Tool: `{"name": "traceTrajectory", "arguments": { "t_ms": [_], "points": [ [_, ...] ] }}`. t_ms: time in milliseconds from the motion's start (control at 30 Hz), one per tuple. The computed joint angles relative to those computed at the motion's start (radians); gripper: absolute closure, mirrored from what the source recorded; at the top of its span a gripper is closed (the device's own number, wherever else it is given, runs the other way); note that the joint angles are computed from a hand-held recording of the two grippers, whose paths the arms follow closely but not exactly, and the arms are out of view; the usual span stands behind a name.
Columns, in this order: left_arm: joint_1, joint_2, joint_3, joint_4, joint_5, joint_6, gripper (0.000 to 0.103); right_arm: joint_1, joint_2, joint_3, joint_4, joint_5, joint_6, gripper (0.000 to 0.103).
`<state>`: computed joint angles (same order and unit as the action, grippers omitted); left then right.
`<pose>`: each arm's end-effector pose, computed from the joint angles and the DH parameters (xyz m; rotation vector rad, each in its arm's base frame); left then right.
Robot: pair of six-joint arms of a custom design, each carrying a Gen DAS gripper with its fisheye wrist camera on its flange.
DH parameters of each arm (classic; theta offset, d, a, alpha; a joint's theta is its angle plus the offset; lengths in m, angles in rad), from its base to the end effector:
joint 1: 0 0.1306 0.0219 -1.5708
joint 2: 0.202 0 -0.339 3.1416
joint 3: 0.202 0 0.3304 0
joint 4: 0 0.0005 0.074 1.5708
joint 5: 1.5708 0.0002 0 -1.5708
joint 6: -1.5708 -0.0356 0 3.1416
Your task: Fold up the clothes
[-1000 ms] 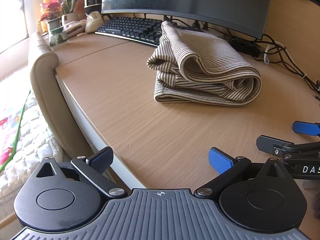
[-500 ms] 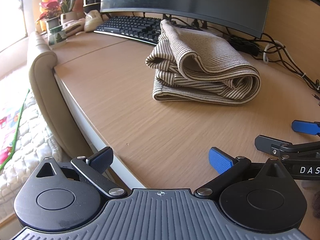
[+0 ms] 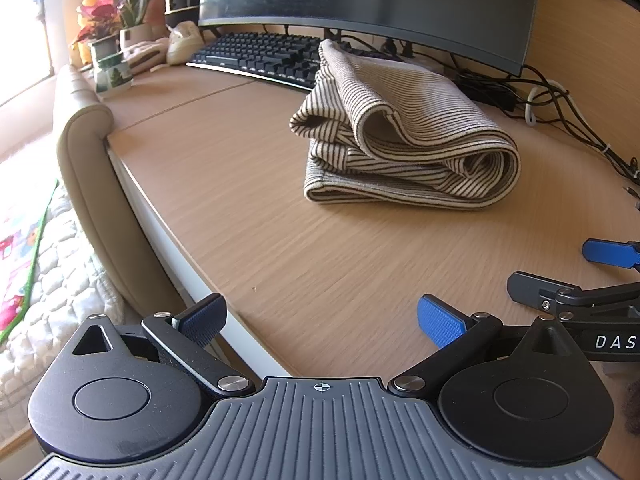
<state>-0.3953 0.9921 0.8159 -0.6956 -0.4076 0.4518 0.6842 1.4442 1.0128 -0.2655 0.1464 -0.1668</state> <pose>0.2738 -0.0995 0.3061 -0.2428 2.3393 0.0905 0.3377 0.2681 0.2602 -0.5063 2.2178 0.2864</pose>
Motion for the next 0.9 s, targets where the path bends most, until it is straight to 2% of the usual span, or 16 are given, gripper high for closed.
{"name": "traceTrajectory", "arguments": {
  "t_ms": [300,900],
  "points": [
    [-0.013,0.002,0.000,0.012,-0.027,-0.021,0.000,0.003,0.000,0.001,-0.002,0.005,0.000,0.000],
    [0.016,0.016,0.005,0.023,0.012,-0.038,0.000,0.010,0.006,0.008,-0.011,0.020,0.006,0.000]
  ]
}}
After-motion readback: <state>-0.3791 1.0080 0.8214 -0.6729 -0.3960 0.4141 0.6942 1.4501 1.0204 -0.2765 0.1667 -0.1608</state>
